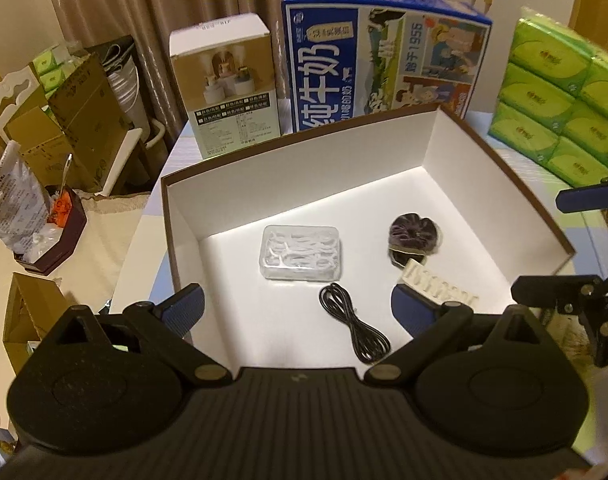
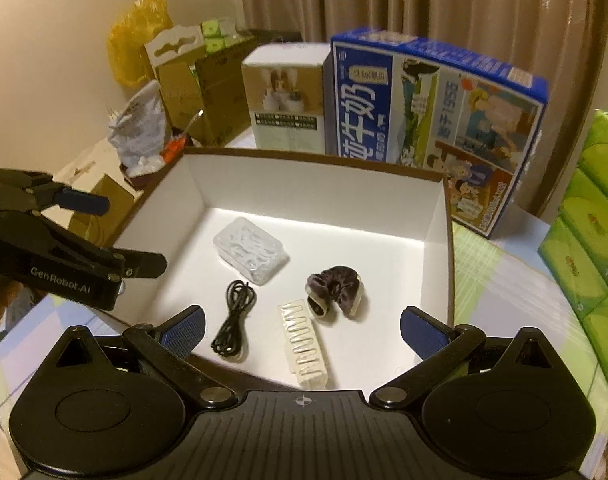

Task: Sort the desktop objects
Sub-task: 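Move both tools back out of the box toward the tablecloth items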

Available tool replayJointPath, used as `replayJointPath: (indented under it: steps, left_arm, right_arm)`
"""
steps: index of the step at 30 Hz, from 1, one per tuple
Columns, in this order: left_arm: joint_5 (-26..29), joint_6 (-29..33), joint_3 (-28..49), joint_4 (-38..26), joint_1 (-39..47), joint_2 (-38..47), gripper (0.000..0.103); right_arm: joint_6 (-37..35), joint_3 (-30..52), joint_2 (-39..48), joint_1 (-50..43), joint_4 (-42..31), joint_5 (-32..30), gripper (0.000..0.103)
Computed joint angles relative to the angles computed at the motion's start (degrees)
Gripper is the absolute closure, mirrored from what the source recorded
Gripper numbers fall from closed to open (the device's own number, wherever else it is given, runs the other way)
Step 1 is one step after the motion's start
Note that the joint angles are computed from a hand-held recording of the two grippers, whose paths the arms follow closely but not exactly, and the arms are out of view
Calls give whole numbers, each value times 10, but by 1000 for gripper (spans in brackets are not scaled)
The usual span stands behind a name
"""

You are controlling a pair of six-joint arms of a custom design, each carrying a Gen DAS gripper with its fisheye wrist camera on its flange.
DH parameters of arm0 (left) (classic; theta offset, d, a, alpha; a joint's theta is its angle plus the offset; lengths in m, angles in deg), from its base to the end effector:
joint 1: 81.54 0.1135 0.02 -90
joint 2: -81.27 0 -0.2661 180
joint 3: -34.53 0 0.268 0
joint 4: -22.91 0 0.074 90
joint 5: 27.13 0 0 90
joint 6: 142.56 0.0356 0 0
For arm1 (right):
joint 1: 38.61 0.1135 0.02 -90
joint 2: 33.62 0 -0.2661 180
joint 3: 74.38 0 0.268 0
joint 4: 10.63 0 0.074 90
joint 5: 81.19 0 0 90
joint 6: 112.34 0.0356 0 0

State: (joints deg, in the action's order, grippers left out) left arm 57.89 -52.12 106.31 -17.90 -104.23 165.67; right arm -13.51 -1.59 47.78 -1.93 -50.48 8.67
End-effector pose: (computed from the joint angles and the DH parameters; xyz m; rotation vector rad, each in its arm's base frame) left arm 0.2971 -0.1209 0.2319 0.4658 2.4552 -0.0527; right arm 0.2549 0.1899 0.2545 -0.5906 2.3774 0.3621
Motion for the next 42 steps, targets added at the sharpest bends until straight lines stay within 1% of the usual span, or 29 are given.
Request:
replayJointPath:
  steps: [6,13,20,24,30,34,40,42]
  left_arm:
    - [-20,-27,-50,-26,-21,-89,5]
    - [-62,-62,-98,-62,-59,-188,5]
    - [-97,-94,-126,-102,-101,-259,5]
    - [-115,-124,-139,-122,-124,-287,5]
    - [-136,-171,-168,-152,-167,-324,5]
    - [-161,-206,-191,-175,-205,-350,5]
    - [-169,-251,-225,-212,-246,-382,5]
    - [-170,-265,-237,-222,-259,-390,5]
  right_arm:
    - [34,-53,-86,43,2,41,2]
    - [80,-98,-167,98,-10,95,2]
    - [118,-125,-226,155,-35,161,2]
    - [151,-143,-261,189,-52,191,2]
    - [199,-168,-298,250,-96,241,2]
    - [239,-190,-324,288,-125,265,2]
    - [320,-212,-353,345,-189,308,2]
    - [342,-221,-364,357,-208,311,2]
